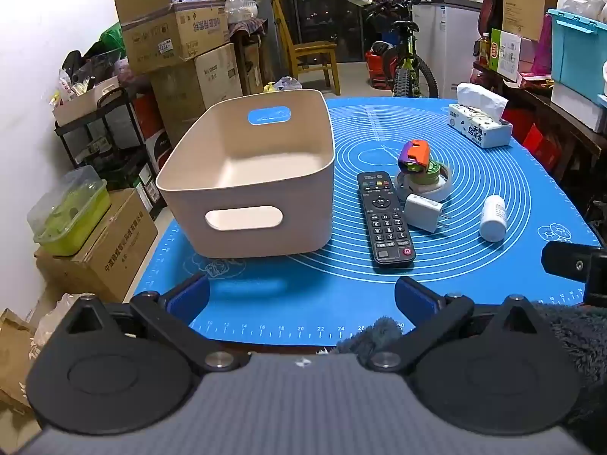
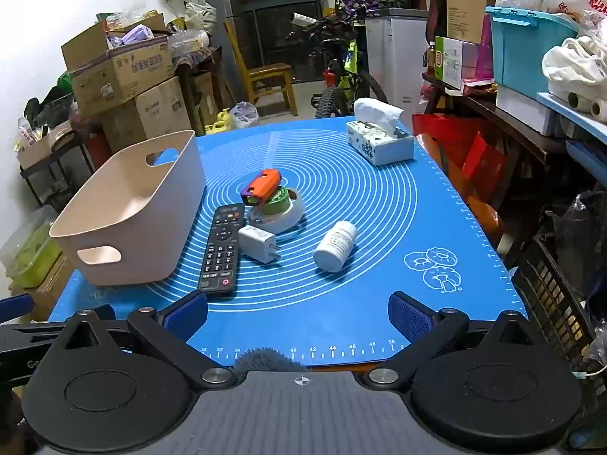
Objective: Organize rigid objects
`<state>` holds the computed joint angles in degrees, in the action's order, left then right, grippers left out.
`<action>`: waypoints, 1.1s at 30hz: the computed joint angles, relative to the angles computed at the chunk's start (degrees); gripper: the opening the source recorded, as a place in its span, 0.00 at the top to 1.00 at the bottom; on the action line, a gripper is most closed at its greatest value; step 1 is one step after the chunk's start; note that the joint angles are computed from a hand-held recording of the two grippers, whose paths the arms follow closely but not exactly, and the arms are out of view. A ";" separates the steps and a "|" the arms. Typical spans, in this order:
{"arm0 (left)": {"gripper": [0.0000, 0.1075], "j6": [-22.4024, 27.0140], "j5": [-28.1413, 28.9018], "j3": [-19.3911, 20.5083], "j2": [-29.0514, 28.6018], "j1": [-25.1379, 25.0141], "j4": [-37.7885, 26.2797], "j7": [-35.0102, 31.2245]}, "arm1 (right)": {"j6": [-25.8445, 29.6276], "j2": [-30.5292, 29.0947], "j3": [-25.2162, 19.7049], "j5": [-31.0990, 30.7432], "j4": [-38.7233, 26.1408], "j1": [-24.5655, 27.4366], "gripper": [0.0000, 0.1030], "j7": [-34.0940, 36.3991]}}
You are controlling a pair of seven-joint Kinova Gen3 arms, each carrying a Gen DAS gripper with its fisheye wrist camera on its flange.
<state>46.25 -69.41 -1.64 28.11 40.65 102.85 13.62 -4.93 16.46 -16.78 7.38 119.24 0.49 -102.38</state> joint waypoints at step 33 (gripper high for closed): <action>0.05 1.05 -0.34 0.04 0.42 0.33 -0.24 -0.80 | 0.57 -0.21 1.51 -1.45 -0.11 -1.68 0.02 1.19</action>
<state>47.30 -69.75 -1.60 28.53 40.98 102.61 12.82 -4.36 16.24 -15.27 5.92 119.13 -1.19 -101.18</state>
